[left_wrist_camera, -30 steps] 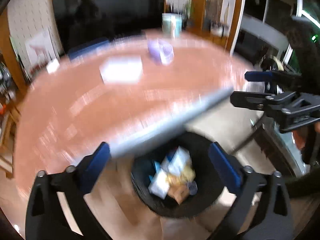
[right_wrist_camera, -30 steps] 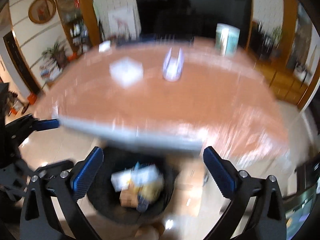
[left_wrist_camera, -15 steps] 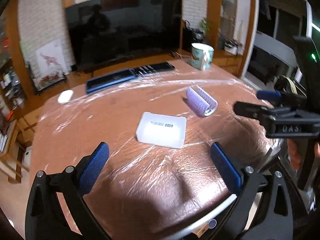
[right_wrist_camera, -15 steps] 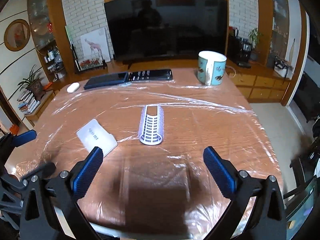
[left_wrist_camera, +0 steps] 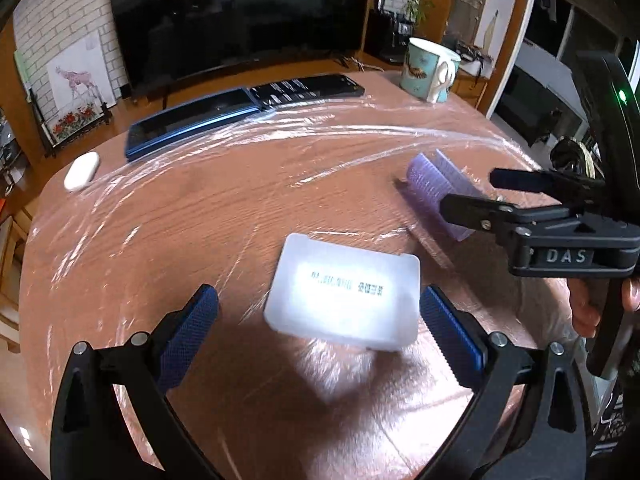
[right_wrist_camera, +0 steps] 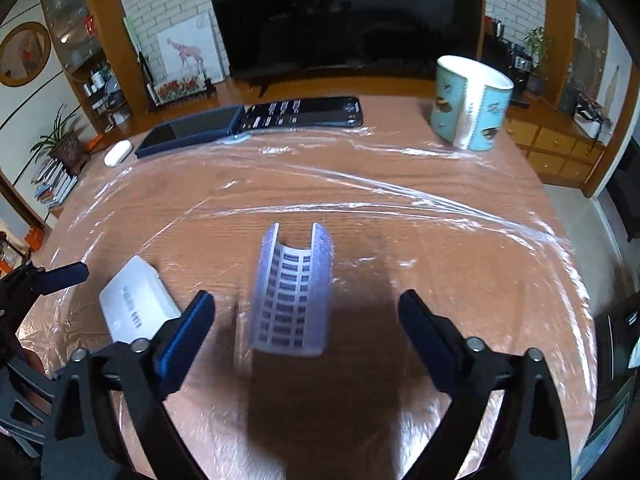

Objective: Collect trash
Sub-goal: 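Move both tools back over the table toward the white box and purple rollers, then grasp the white plastic box with the left tool while the right tool grasps the purple rollers, then carry the white plastic box and purple rollers in both tools over the black bin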

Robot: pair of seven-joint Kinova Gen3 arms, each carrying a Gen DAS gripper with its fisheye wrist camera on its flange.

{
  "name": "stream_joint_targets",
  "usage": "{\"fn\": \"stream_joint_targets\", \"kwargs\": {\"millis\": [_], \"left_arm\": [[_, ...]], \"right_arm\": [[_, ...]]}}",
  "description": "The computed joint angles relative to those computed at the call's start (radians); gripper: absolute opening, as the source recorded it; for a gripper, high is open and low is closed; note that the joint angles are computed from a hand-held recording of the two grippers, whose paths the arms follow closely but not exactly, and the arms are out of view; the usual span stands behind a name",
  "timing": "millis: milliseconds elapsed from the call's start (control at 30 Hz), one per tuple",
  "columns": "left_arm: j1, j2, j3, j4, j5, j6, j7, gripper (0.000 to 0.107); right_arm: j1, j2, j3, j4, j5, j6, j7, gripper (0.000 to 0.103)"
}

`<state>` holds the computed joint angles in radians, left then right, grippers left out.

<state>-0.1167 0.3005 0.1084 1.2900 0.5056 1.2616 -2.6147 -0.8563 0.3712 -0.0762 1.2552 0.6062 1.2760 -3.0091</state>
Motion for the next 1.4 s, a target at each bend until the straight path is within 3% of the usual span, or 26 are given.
{"fn": "stream_joint_targets", "kwargs": {"millis": [267, 400, 500, 633, 967, 1400], "left_arm": [[0.043, 0.019, 0.009, -0.003, -0.057, -0.007, -0.027, 0.101], [0.046, 0.047, 0.016, -0.031, -0.075, 0.015, 0.001, 0.091], [0.051, 0.031, 0.013, -0.011, -0.074, -0.015, -0.011, 0.082], [0.055, 0.018, 0.013, 0.008, -0.079, -0.035, -0.014, 0.082], [0.047, -0.012, 0.000, 0.032, -0.067, -0.051, 0.021, 0.082], [0.004, -0.037, -0.014, 0.030, -0.027, -0.013, 0.046, 0.082]], "right_arm": [[0.054, 0.004, -0.006, 0.020, -0.058, -0.086, 0.071, 0.080], [0.051, 0.014, 0.001, 0.013, -0.064, -0.090, 0.095, 0.076], [0.047, 0.014, 0.006, 0.012, -0.062, -0.093, 0.103, 0.067], [0.043, -0.001, 0.012, 0.036, -0.055, -0.117, 0.076, 0.044], [0.052, -0.069, -0.012, 0.130, -0.042, -0.223, -0.016, 0.043], [0.032, -0.127, -0.055, 0.172, -0.009, -0.235, -0.102, 0.043]]}}
